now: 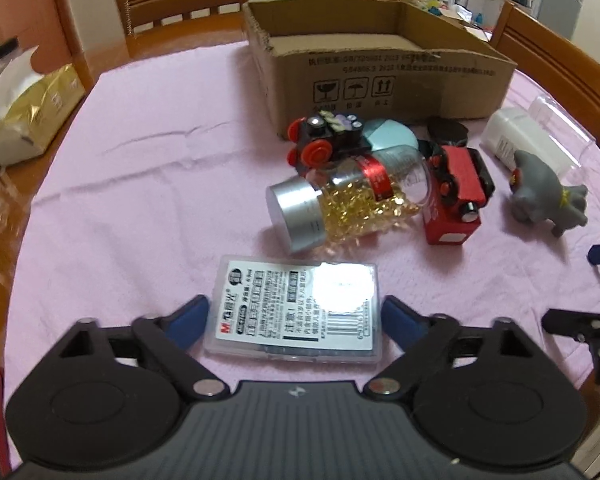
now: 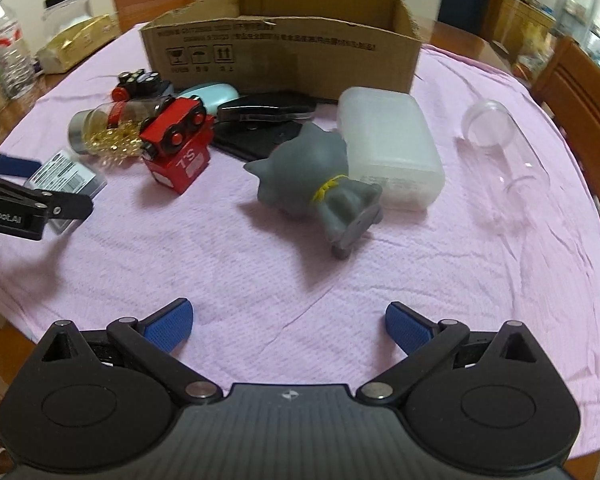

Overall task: Organize rigid objects
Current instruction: 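Grasp the gray cat toy with the right tool while the left tool grasps the white refill card box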

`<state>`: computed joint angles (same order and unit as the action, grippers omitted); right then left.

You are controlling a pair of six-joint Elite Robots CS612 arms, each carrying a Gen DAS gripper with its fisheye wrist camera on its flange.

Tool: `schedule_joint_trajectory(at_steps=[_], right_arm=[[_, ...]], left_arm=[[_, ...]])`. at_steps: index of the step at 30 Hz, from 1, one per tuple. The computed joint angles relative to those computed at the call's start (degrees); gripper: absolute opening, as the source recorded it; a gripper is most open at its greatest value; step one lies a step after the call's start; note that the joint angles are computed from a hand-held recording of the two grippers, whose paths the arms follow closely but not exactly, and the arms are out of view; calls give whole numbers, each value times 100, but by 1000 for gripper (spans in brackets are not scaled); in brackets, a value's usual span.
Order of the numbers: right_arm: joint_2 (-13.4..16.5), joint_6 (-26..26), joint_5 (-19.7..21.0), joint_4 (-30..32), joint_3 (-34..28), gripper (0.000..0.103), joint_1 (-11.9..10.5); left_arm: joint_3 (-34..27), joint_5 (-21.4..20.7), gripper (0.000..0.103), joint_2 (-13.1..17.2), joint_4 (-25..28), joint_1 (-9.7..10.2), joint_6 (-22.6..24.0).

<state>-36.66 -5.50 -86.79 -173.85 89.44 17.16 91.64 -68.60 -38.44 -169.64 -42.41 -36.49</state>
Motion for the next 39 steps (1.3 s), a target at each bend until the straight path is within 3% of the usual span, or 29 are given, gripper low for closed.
schedule_joint_trajectory(at_steps=[7,12,20,23,27,32,39], right_arm=[[4,612,-402,284,-146,103,127],[37,1006,-648,-2,-247,103,234],[314,2130,-1604,234,-808,99,420],[335,2462,-1571,197,-835,98,402],[372,2540,-1673,172,-899,98,418],[420,2555,-1869,407,-1042,85,440],[235,1972,-1387,313,-734,81,343]], left_arm=[[74,-39,89,-48,51,64,89],[152,-70,89,-86,28,144,221],[133,-310,89,-60,-111,254,437],[129,-355,89,-50,-150,274,538],[108,-424,89,-39,-165,313,624],[87,-434,89,-20,-180,333,667],[77,-490,89,-33,-124,347,678]])
